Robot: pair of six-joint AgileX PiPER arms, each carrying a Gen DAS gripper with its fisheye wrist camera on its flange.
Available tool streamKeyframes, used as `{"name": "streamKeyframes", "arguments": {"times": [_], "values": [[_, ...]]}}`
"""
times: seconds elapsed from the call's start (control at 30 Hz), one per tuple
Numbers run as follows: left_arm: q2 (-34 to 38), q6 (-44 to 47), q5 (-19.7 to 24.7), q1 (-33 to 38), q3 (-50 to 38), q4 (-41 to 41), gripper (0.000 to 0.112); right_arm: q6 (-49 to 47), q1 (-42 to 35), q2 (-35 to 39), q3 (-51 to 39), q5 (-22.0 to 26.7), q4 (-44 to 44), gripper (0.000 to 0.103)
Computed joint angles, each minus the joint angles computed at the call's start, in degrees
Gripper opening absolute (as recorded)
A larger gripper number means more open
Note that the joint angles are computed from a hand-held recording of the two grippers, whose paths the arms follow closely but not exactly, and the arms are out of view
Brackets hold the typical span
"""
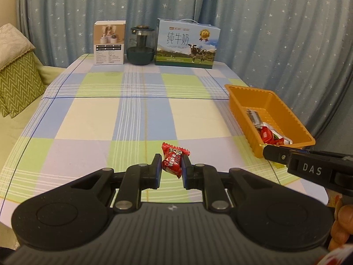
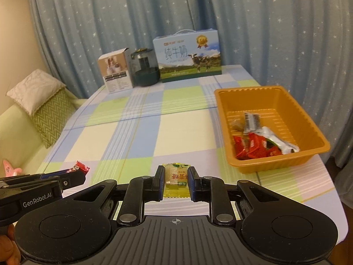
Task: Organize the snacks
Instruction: 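Carry both held candies over the orange tray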
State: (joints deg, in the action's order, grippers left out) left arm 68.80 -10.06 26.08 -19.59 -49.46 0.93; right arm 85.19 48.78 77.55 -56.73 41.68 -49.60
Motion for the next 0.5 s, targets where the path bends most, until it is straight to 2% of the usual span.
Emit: {"name": "streamKeyframes", "arguments": {"times": [0.5], "values": [[5.4, 0.0, -0.6, -5.9, -6.6, -1.9, 0.016, -1.1, -4.7, -8.4, 4.7, 4.1, 0.9, 0.022]]}}
